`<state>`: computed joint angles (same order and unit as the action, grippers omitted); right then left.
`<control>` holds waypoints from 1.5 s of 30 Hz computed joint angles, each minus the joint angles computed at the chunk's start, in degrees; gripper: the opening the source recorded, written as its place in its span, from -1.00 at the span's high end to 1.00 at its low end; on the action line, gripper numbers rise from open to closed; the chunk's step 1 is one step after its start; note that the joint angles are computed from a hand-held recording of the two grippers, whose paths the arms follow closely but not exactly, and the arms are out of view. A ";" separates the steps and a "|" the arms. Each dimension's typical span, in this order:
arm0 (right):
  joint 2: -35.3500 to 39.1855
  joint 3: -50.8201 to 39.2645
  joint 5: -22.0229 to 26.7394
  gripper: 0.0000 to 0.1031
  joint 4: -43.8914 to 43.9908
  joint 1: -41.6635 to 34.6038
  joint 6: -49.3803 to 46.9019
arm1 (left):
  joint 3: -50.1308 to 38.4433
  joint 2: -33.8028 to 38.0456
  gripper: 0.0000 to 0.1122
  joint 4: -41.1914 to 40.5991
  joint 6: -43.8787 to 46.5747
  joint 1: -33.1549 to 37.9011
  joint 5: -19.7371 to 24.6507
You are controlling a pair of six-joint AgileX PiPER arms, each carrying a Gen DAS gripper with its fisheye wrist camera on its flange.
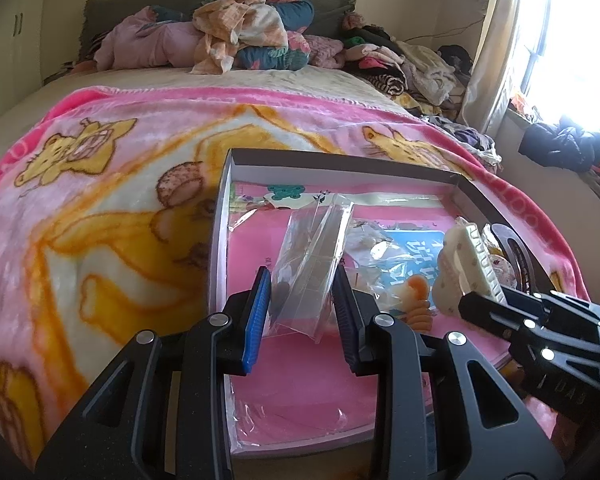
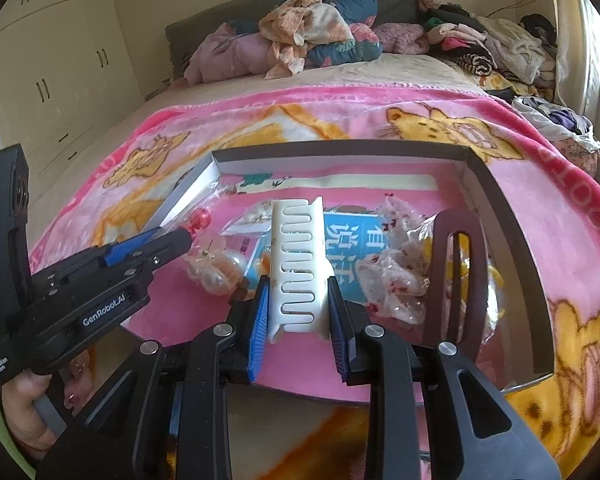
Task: Organize jewelry
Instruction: 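Carry the clear bag and white comb clip into the box with both tools, then open both tools to release the bag and comb clip in the box, then withdraw both tools toward the blue box and pink pompom hair tie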
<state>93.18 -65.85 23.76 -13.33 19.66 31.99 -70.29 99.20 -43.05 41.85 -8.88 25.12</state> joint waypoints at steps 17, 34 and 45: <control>-1.97 2.58 0.10 0.32 -1.53 0.50 2.72 | 1.02 -0.51 0.52 -2.04 2.96 0.94 0.47; -13.47 9.12 2.50 -0.29 -17.85 5.16 20.55 | 7.93 -9.19 -0.08 -5.31 6.06 2.82 0.92; -20.49 14.26 5.84 -0.39 -24.90 8.54 29.43 | 12.25 -14.60 -0.49 -7.78 8.66 4.34 2.66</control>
